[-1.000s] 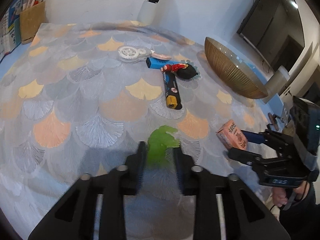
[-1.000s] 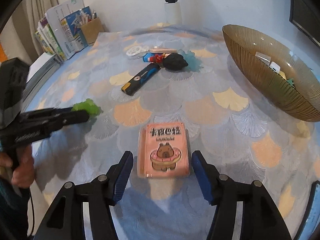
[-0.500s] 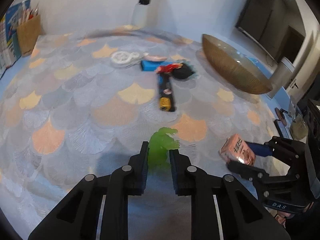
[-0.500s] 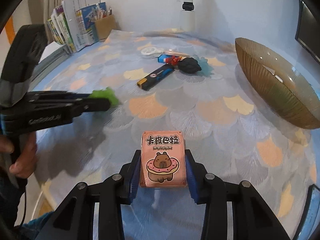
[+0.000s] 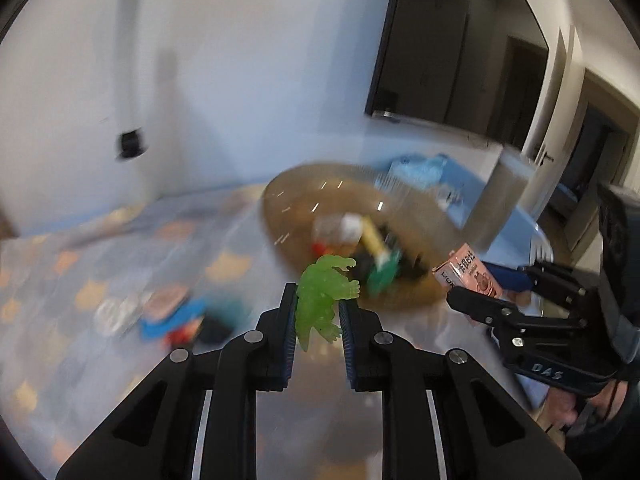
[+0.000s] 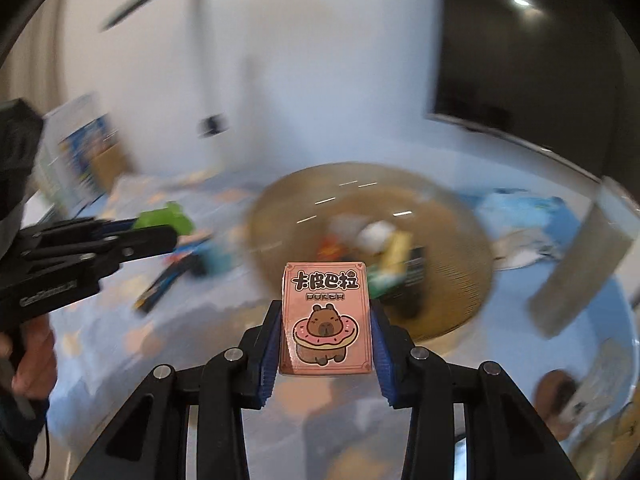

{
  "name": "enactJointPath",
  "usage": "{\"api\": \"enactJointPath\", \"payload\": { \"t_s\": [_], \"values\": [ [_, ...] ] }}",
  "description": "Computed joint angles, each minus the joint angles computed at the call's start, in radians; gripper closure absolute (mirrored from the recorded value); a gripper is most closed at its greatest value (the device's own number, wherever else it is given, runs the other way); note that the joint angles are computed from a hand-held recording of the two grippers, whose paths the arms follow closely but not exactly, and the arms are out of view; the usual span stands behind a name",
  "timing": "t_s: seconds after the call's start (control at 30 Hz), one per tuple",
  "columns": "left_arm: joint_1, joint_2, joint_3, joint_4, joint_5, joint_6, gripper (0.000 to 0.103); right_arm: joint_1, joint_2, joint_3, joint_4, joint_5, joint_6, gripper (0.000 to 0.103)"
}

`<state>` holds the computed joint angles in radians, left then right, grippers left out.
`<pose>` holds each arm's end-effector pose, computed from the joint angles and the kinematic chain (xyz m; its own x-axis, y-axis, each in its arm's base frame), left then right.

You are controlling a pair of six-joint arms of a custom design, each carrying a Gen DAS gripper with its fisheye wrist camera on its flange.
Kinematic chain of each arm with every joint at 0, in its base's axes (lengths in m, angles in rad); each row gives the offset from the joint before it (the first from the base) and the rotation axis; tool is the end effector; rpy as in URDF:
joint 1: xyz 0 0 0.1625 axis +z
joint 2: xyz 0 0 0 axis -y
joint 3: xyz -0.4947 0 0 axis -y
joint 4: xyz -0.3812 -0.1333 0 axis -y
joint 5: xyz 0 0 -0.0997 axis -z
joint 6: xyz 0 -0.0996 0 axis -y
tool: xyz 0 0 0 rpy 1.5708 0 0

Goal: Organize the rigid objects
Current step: 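Carry the dinosaur and capybara box into the amber bowl and release both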

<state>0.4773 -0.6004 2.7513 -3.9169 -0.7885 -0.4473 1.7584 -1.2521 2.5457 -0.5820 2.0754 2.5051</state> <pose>-0.1825 -0.3235 0.0732 -0.7802 0.3165 -0.5396 0.5922 0.6517 -0.4740 0.1322 -0.2398 0.1332 -0.6741 -0.2234 0.7040 -0.6497 0.6327 -0.4214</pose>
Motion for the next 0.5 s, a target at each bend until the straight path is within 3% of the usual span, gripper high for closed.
{"api": "enactJointPath", "payload": {
  "t_s": [0.07,0.17,0.37,0.47,0.5],
  "values": [
    [0.052,-0.007,-0.1,0.082,-0.011,0.056,0.086,-0.078,-0.049,-0.051,0.086,-0.037,0.015,0.063],
    [0.117,0.012,-0.215,0.174,-0.044,0.107,0.086,-0.143,-0.053,-0.118,0.13,-0.003,0.006,0.064],
    [0.188,0.063,-0.315,0.244,-0.09,0.127,0.086,-0.199,-0.021,-0.18,0.155,0.032,-0.025,0.064],
    [0.205,0.078,-0.326,0.218,-0.122,0.144,0.085,-0.2,-0.023,-0.184,0.128,0.047,-0.05,0.064],
    [0.207,0.078,-0.329,0.22,-0.126,0.145,0.077,-0.207,-0.027,-0.192,0.146,0.036,-0.041,0.062]
  ]
}}
